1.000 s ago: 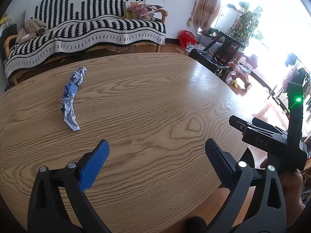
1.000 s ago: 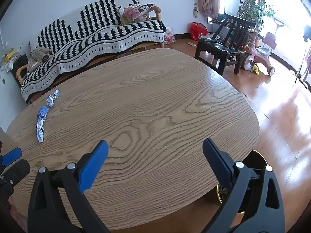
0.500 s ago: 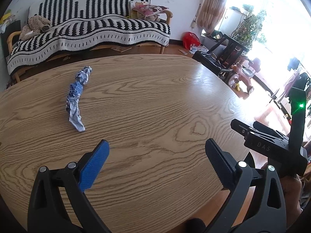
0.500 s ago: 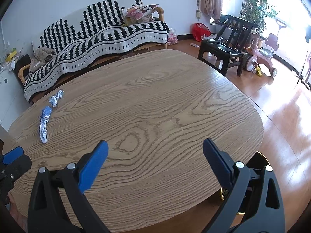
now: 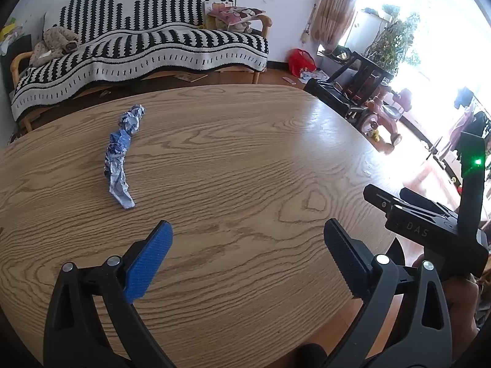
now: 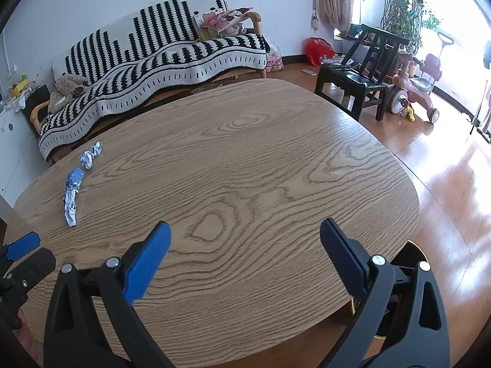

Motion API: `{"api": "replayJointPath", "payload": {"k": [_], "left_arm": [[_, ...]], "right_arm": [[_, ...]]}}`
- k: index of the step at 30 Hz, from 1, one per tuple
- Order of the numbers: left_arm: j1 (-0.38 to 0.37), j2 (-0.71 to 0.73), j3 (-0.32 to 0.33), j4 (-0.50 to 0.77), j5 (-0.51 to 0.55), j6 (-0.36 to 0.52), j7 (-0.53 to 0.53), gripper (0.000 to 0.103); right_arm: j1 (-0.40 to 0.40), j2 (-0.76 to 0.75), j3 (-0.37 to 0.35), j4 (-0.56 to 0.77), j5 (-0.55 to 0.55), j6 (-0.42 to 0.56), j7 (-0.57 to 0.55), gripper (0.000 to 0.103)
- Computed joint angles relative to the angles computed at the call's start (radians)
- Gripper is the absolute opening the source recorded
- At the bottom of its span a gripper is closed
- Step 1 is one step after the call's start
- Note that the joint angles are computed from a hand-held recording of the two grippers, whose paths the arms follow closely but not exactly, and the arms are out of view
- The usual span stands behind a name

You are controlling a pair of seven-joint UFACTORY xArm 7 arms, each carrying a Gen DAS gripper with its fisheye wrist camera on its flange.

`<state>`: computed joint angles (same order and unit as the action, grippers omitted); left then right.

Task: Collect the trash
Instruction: 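Turn both tools back toward the table and approach the foil wrappers, then grasp the blue foil wrapper with left tool while right tool grasps silver foil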

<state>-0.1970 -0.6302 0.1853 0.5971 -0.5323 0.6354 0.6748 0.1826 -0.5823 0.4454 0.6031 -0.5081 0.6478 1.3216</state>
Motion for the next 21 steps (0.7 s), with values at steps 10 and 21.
{"api": "replayJointPath", "payload": {"k": [10, 21], "left_arm": [[0.038, 0.049, 0.015, 0.032, 0.019, -0.056, 0.015, 0.096], [0.128, 0.431, 0.084, 0.281, -0.052, -0.149, 0.082, 0.096]], "right_arm": [[-0.022, 0.058, 0.023, 0.054, -0.040, -0.055, 0.036, 0.094], [-0.030, 0.429, 0.058, 0.337, -0.264, -0.128, 0.144, 0.094]]}}
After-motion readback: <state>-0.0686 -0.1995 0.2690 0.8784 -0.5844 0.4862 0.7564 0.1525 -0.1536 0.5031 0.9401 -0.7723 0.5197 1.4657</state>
